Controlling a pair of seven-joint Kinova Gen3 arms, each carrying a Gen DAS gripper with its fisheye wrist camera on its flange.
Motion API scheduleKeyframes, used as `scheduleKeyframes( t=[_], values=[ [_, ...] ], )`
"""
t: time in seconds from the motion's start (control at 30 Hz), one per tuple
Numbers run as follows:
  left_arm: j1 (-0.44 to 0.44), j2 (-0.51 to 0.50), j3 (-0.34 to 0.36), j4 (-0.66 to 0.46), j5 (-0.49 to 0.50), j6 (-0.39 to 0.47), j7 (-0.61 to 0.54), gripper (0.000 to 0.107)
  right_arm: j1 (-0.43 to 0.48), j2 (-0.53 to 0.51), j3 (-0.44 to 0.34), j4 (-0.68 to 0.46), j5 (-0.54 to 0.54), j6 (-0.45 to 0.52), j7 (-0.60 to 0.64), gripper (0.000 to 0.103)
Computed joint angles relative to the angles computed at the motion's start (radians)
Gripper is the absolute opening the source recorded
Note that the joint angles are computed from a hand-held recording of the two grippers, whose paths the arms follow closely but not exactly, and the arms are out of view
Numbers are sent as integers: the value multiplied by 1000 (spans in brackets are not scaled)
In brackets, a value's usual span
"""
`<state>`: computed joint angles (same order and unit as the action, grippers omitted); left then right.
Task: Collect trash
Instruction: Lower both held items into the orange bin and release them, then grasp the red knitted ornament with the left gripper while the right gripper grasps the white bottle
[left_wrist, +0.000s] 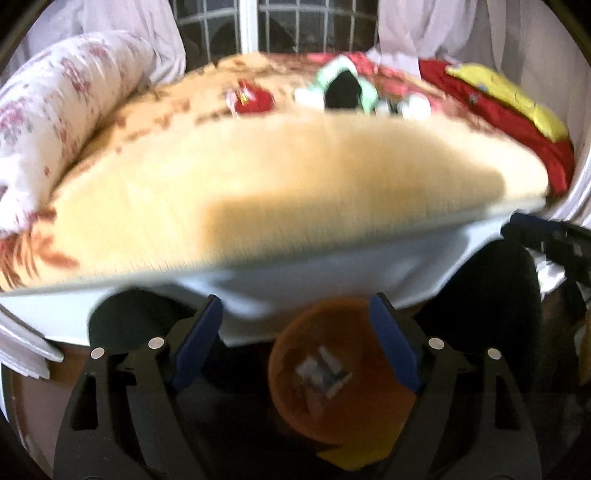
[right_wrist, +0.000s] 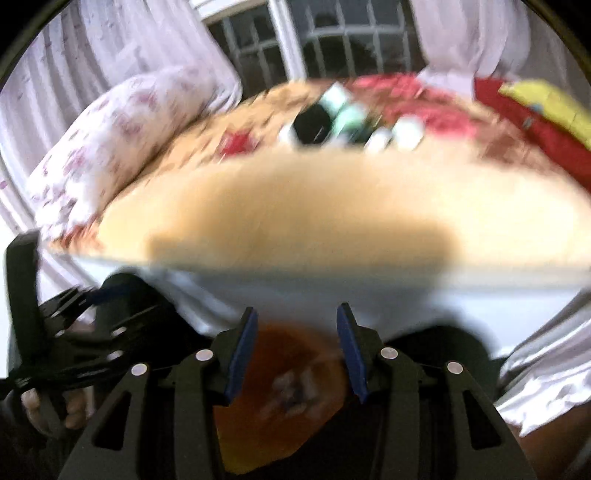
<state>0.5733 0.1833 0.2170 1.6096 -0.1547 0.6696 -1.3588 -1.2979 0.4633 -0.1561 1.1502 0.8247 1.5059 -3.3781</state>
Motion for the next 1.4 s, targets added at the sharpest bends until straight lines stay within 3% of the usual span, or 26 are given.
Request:
scheduleKeyframes(
  t=[0.1, 0.17, 0.23, 0.47, 0.57, 0.67, 0.83, 0.93, 1.0, 1.1, 1.23, 1.4],
  values=[
    [6, 24, -15, -51, -27, -5, 30, 81, 55, -42, 7, 19, 29, 33, 46, 45],
    [-2, 49, -12, -97, -14, 1, 33, 81, 92, -84, 42, 57, 20, 2, 58, 45],
    [-1, 65, -18, -126, -7, -2, 42, 81, 172, -136, 46, 108, -7, -79, 69, 47],
    [5, 116, -35, -213, -8, -7, 39, 81, 493, -213, 115, 170, -285, -343, 209, 50],
    [-11, 132, -35, -226, 28, -13, 8, 81, 628, -169, 91, 109, -398, -326, 303, 50],
    [-21, 144, -38, -228, 54, -19, -15, 81, 730, -93, 57, -21, -500, -240, 403, 50],
    [-57, 162, -31, -241, 122, -17, -65, 81, 761, 59, 98, -253, -595, -76, 589, 49],
    [-64, 168, -35, -243, 143, -15, -72, 81, 768, 163, 138, -388, -668, 46, 629, 45],
    [-63, 172, -40, -246, 144, -9, -72, 81, 734, 188, 170, -423, -645, 78, 648, 45],
    [-72, 183, -38, -265, 163, 8, -75, 81, 698, 147, 174, -337, -589, 7, 625, 44],
    [-67, 207, -47, -321, 157, 40, -67, 81, 695, 29, 99, -152, -493, -146, 467, 43],
    [-13, 298, -87, -502, 88, 122, -27, 81, 489, -141, 210, 79, -349, -311, 264, 43]
  ],
)
